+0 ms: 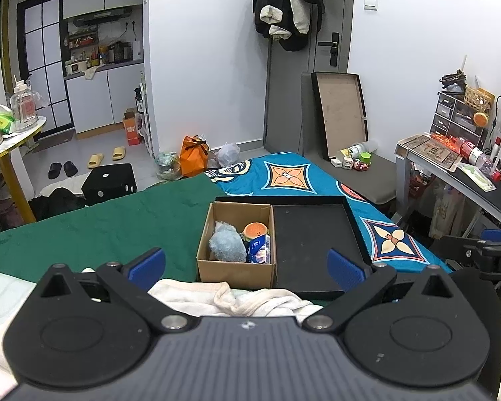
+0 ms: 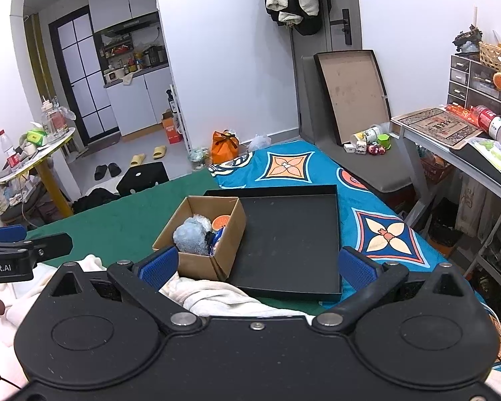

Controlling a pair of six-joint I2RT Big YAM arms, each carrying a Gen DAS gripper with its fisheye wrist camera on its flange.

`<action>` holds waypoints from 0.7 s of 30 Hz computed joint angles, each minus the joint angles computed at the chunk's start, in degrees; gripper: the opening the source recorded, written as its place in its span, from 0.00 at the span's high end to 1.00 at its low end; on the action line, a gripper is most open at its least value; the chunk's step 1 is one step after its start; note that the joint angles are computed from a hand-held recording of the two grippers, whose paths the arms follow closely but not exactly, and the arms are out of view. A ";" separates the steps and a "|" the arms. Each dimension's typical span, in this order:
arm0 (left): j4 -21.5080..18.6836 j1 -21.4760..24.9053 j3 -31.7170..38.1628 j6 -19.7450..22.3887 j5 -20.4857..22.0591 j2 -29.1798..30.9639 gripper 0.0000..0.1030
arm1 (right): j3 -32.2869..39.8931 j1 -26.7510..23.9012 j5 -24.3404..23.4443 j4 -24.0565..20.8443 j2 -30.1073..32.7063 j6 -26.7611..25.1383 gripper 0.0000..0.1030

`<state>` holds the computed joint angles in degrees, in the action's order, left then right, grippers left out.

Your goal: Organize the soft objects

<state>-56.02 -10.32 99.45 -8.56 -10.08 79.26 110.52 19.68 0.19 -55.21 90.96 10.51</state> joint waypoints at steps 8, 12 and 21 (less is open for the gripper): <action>-0.40 0.01 0.82 0.13 -0.06 0.54 0.01 | 0.10 -0.19 -0.22 0.15 0.27 0.28 0.00; -0.86 0.07 1.51 0.05 0.08 1.04 0.01 | 0.57 -0.21 -0.08 -0.14 0.78 0.18 0.00; -1.21 0.36 2.05 0.32 0.64 1.91 0.01 | 1.89 -0.12 -0.25 -1.03 1.78 0.30 0.00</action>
